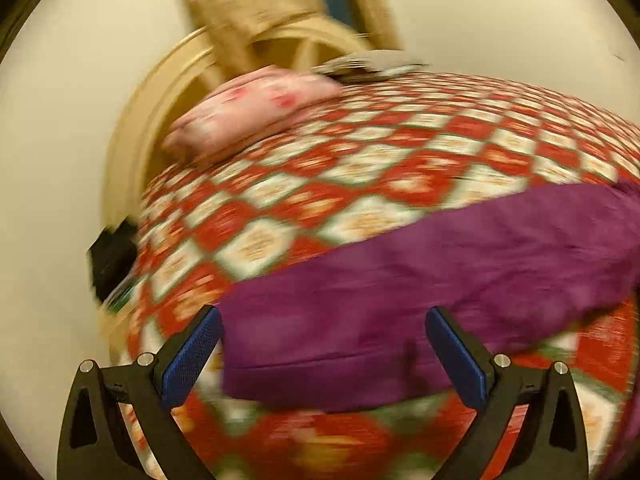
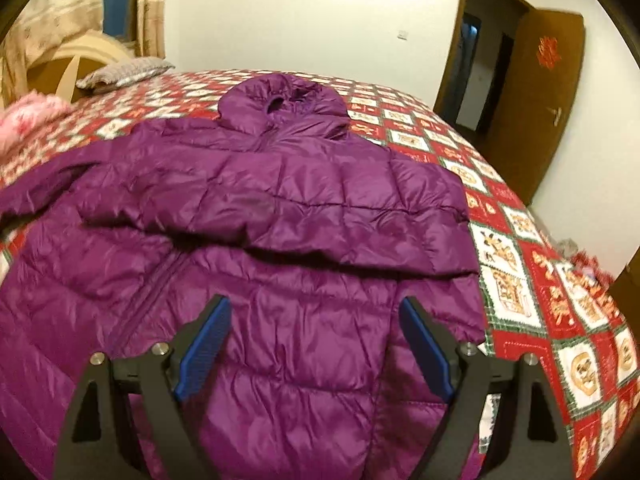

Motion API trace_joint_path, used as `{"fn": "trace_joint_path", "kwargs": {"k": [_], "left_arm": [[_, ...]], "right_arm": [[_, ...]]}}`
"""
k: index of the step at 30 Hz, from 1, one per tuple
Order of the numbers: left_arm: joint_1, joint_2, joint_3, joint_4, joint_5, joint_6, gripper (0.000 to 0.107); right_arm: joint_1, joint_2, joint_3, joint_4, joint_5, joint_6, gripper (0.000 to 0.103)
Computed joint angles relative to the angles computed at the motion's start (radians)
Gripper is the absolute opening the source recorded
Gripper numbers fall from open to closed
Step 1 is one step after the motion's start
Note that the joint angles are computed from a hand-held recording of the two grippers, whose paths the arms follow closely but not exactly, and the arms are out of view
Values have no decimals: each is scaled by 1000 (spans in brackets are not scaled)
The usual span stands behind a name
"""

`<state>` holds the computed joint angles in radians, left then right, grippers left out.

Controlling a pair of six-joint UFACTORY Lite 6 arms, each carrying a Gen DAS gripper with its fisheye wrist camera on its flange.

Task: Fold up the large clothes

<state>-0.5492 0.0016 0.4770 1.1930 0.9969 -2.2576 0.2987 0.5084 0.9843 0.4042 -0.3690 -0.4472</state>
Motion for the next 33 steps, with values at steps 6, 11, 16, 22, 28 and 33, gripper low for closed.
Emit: {"fn": "trace_joint_path", "kwargs": {"k": [6, 11, 16, 22, 28, 33], "left_arm": [[153, -283, -220, 38, -92, -24, 102], [347, -160, -173, 221, -363, -101, 99], [350, -57, -63, 246, -436, -48, 15], [79, -17, 156, 90, -181, 149, 6], [-99, 140, 519, 87, -56, 306, 6], [-198, 398, 917, 63, -24, 466, 5]], "right_arm": [[22, 4, 13, 31, -11, -16, 88], [38, -4, -9, 61, -38, -46, 88], [17, -39, -50, 48, -68, -44, 88], [-64, -61, -52, 33, -63, -37, 88], [-156, -80, -51, -43, -46, 36, 88], [-214, -106, -81, -127, -48, 118, 88]]}}
